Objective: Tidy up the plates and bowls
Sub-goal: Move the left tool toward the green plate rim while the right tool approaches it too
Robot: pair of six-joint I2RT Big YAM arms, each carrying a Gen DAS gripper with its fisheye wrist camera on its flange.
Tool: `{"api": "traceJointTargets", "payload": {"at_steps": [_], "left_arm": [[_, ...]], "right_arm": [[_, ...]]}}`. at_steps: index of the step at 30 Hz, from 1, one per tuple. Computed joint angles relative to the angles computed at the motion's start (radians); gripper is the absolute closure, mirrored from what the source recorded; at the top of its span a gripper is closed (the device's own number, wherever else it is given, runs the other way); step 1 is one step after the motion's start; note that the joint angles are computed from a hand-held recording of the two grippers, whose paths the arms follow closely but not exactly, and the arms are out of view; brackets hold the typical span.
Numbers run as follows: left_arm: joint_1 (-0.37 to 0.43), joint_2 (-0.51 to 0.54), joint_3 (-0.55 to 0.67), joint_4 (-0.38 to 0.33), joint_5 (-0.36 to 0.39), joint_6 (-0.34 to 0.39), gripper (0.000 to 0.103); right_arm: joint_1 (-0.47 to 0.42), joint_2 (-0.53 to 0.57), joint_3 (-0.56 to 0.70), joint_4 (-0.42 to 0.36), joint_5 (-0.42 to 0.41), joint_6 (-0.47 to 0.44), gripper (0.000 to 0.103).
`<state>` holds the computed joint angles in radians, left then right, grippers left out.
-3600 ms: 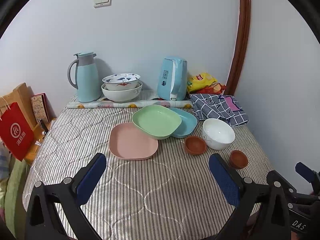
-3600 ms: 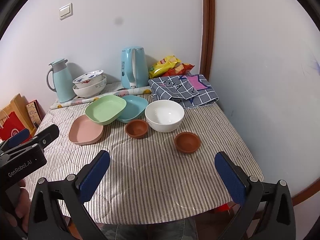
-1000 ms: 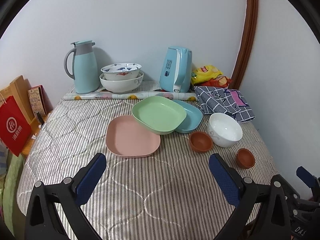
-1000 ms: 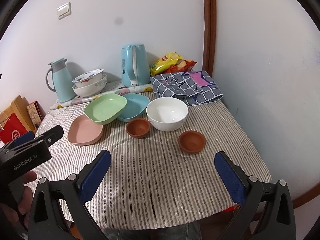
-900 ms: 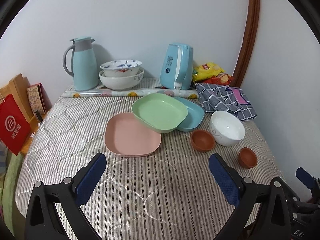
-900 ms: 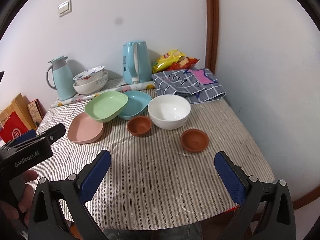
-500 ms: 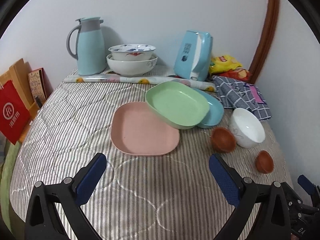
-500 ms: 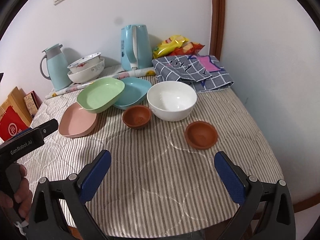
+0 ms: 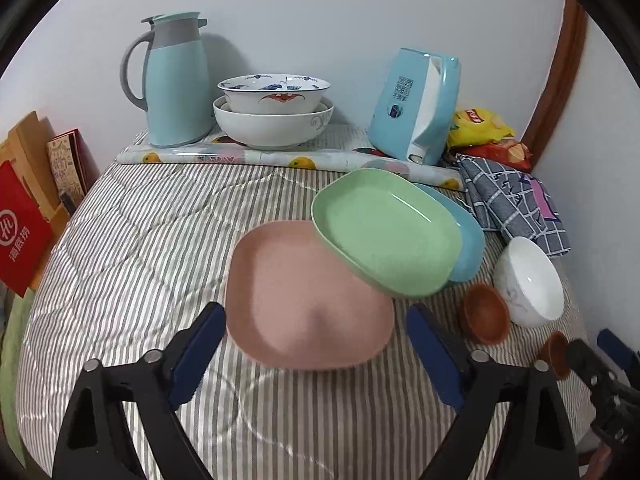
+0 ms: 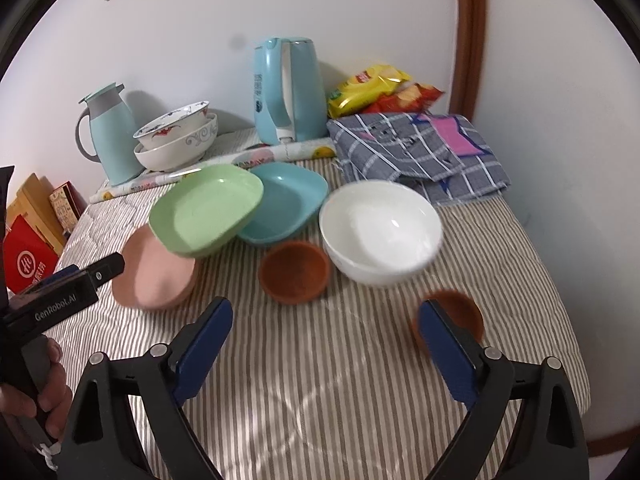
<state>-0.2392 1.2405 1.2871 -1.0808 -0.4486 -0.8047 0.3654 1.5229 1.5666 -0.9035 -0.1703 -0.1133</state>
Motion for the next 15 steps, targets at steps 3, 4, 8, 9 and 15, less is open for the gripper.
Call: {"api": "traceJointTargets", "payload": {"at_steps": [3,4,8,9,15], "left_arm": [[0.032,0.027,0.02,0.005,0.018,0.032,0.017],[0.041,0.034,0.025,0.008,0.022,0.042,0.019],[0.074,0.066,0.05,0.024,0.038,0.095,0.024],[0.082,0.078,0.059,0.027,0.037,0.11,0.026],[0.121,0.132,0.107,0.046,0.064,0.181,0.036]], "right_arm": [[0.024,0.063,0.071,-0.017,0.01,-0.002,0.023],[0.029,0.079,0.09,-0.022,0.006,0.0,0.026],[0.057,0.146,0.172,-0.032,-0.002,0.008,0.032],[0.06,0.156,0.184,-0.033,-0.003,0.009,0.032],[0.088,0.247,0.288,-0.063,-0.013,-0.001,0.043]]}}
